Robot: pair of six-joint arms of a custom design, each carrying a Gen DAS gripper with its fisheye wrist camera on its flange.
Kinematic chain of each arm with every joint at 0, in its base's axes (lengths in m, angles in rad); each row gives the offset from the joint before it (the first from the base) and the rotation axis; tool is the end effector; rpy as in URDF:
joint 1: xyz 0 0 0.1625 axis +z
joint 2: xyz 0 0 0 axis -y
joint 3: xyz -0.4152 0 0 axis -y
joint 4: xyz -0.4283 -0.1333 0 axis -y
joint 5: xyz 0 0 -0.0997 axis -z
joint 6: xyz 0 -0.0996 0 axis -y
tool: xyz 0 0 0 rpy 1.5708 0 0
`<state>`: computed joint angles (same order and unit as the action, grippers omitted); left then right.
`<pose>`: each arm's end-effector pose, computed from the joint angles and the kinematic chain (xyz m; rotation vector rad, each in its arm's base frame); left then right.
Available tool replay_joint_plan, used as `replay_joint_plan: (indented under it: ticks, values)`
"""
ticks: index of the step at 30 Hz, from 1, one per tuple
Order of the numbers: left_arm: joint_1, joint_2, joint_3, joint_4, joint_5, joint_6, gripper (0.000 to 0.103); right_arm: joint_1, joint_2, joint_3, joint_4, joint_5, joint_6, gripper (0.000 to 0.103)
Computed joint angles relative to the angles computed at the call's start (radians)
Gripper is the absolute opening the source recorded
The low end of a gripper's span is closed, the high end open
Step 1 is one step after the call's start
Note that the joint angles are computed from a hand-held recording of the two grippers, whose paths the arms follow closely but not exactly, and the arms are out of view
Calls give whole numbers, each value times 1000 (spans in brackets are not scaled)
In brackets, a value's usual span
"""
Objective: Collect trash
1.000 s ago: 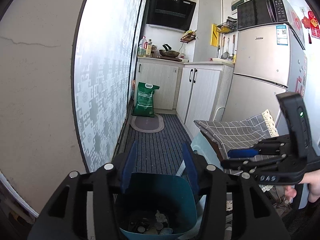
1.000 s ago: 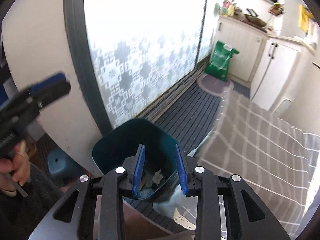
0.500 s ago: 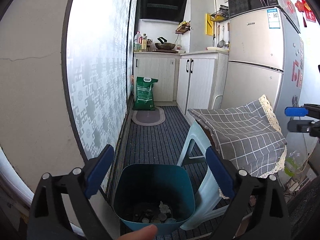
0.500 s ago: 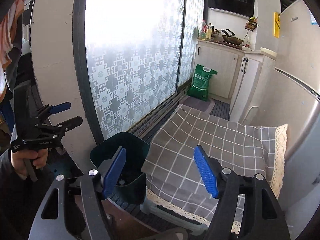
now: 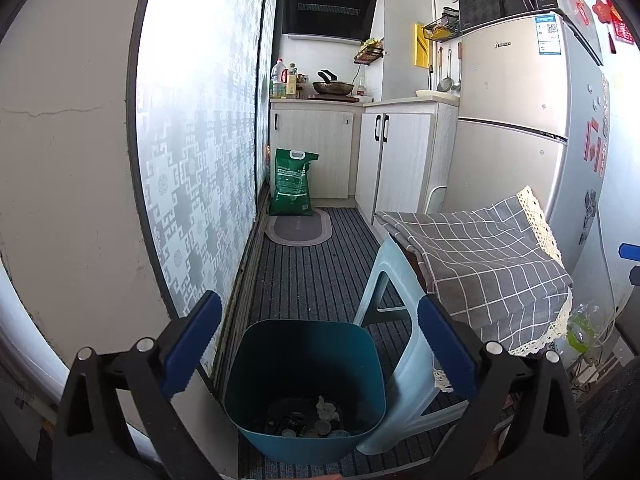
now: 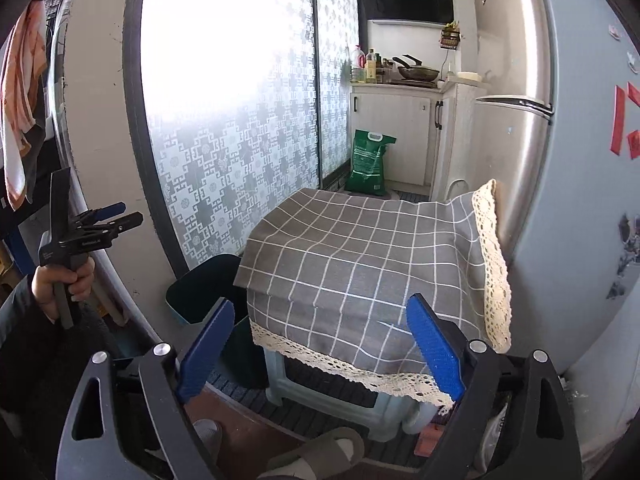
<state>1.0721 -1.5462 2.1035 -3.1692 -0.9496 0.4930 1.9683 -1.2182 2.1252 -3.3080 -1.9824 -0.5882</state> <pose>-0.0683 -0.5253 0.3962 0.7010 2.1597 -1.2823 0.2959 -0.4635 0.2268 0.9695 -2.2859 1.0356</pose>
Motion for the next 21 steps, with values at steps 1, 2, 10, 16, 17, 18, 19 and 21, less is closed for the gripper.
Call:
replay_joint_plan:
  ticks: [1,2,10,16,17,18,19,21]
  values:
    - [-4,2,2,2,4,-1,100,-2,-2,1,5,-5,-2,91]
    - [-8,6,5,-2,15,4,100,-4,-4,1,13,-1,-4,94]
    - [-2,21,-7,112,48,-67,100,-3,-10,3,61,-12,-3,100]
    - [-2,21,-9,158,62,-96,100,-7,-17,0,89,-9,18,100]
    - [-1,23,-10,159,64,-96,100,-7,-17,-1,92,-9,20,100]
    - [-1,24,-9,160,68,-96,100,-7,-17,-2,95,-10,21,100]
    - [-1,24,-9,162,69,-96,100,-8,-18,-2,98,-11,22,100]
    - [-2,24,-8,163,69,-94,100,-7,-17,-4,101,-12,24,100]
